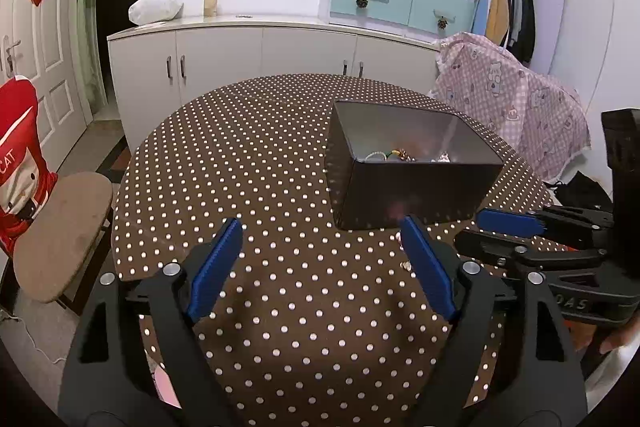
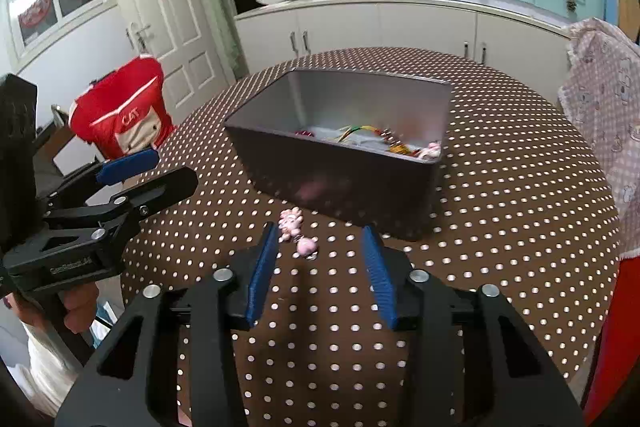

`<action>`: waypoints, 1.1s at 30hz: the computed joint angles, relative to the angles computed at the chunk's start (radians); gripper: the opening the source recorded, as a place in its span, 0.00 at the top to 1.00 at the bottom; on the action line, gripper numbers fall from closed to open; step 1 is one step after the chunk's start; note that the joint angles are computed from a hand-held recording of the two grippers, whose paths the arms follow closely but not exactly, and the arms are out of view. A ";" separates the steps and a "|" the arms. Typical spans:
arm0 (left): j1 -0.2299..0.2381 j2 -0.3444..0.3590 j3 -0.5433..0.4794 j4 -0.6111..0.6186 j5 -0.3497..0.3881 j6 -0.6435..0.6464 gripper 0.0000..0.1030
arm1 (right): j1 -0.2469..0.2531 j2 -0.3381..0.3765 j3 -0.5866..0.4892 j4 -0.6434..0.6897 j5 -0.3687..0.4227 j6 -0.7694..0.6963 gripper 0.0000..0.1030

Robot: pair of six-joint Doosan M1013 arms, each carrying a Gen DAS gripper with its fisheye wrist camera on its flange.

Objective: Organize jewelry
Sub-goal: 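Move the right tool to the pink charm and close on it, then carry the pink charm with the right tool over the box while the left tool grasps the small gold charm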

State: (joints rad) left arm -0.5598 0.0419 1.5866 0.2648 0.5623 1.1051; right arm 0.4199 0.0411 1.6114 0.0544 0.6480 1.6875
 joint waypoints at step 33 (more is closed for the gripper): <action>-0.029 0.072 -0.058 -0.264 0.109 0.359 0.87 | -0.018 -0.040 0.059 -0.107 -0.025 0.150 0.90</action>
State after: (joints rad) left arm -0.5888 0.1139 1.5291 0.0005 0.6716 1.4643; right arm 0.4022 0.0012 1.6703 -0.0529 0.6233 1.8371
